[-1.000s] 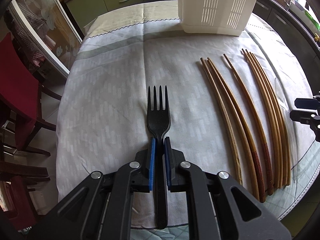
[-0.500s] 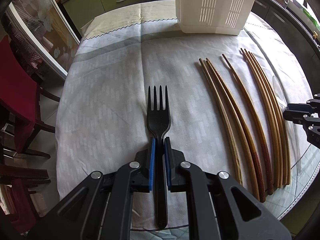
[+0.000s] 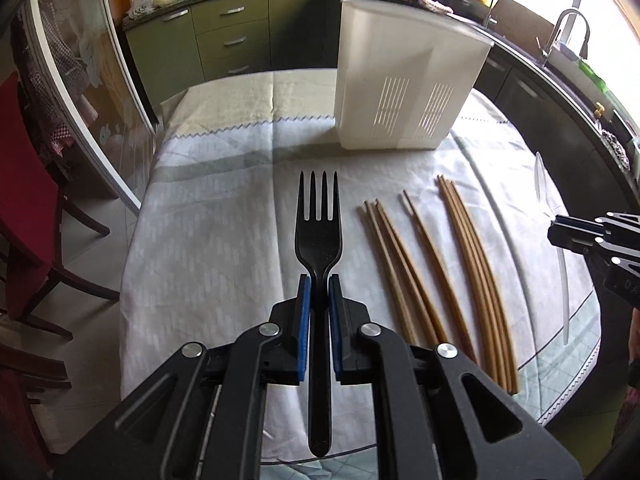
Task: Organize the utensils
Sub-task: 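Drop the fork into the white basket with the left gripper while the right lifts the spoon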
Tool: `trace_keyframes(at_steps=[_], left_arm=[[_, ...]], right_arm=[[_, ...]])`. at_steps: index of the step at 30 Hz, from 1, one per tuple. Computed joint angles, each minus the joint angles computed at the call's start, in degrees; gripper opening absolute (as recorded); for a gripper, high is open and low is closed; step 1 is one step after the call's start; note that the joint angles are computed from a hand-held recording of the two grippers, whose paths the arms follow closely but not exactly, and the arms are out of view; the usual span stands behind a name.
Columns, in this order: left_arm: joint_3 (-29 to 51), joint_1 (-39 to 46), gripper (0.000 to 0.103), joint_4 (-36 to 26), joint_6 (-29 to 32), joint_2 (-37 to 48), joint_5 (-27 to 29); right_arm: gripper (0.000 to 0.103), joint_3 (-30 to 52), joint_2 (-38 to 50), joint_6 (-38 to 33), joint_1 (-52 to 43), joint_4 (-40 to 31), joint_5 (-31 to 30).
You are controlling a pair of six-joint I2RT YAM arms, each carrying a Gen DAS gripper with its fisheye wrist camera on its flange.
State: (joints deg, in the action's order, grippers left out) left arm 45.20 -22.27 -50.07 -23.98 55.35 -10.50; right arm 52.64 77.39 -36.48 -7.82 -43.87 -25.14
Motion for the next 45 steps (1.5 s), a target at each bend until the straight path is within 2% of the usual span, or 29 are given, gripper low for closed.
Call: trace_keyframes(at_steps=[5,8,13,18,21,25,27,31,40,42,44,45], left_arm=[[8.9,-0.4,0.009,1.4,1.6,0.2,-1.1],[15.1,-0.6,0.009,5.8,3.6,3.0,-2.5],[21.6,0.8,0.009,20.8,8.0,10.6,-2.8],[22.6,2.2,0.009,37.7,10.5,18.7,-4.0],[22.8,2.4,0.009,44.6,11.9,23.4,-6.0],[21.8,2.6,0.009,50.1,12.5,27.4,-7.7],[20.8,2.4,0.009,51.9,13.0,28.4,-9.0],[17.8,3.6,0.009,53.6,12.5,28.4,-8.0],[14.3,2.1,0.009,52.4,12.0,27.0,-8.5],[14.1,1.8,0.014,51.5,12.1,26.8,-8.6],[13.6,1.9,0.026,51.2,12.3,26.6,-8.1],[13.5,1.8,0.027,50.9,12.4,26.5,-8.0]], right_arm=[[0.009,3.8,-2.3,-2.6,-5.9,-4.2,-7.6],[0.009,6.4,-2.3,-4.0,-8.6,-6.4,-10.8],[0.009,9.2,-1.7,-6.7,-12.8,-9.7,-14.9],[0.009,10.0,0.3,-7.9,-14.8,-10.4,-16.0],[0.009,10.5,1.7,-8.4,-15.8,-10.4,-16.7],[0.009,11.3,2.9,-8.5,-16.6,-10.4,-17.6],[0.009,11.6,3.0,-8.1,-16.7,-10.0,-17.9],[0.009,12.4,3.0,-6.8,-16.0,-9.5,-18.5],[0.009,15.2,2.6,1.0,-10.9,-4.8,-19.0],[0.009,16.8,3.1,4.1,-9.2,-2.9,-17.8],[0.009,18.4,3.8,7.1,-7.4,-1.0,-16.8],[0.009,19.3,4.3,8.8,-6.3,0.2,-15.9]])
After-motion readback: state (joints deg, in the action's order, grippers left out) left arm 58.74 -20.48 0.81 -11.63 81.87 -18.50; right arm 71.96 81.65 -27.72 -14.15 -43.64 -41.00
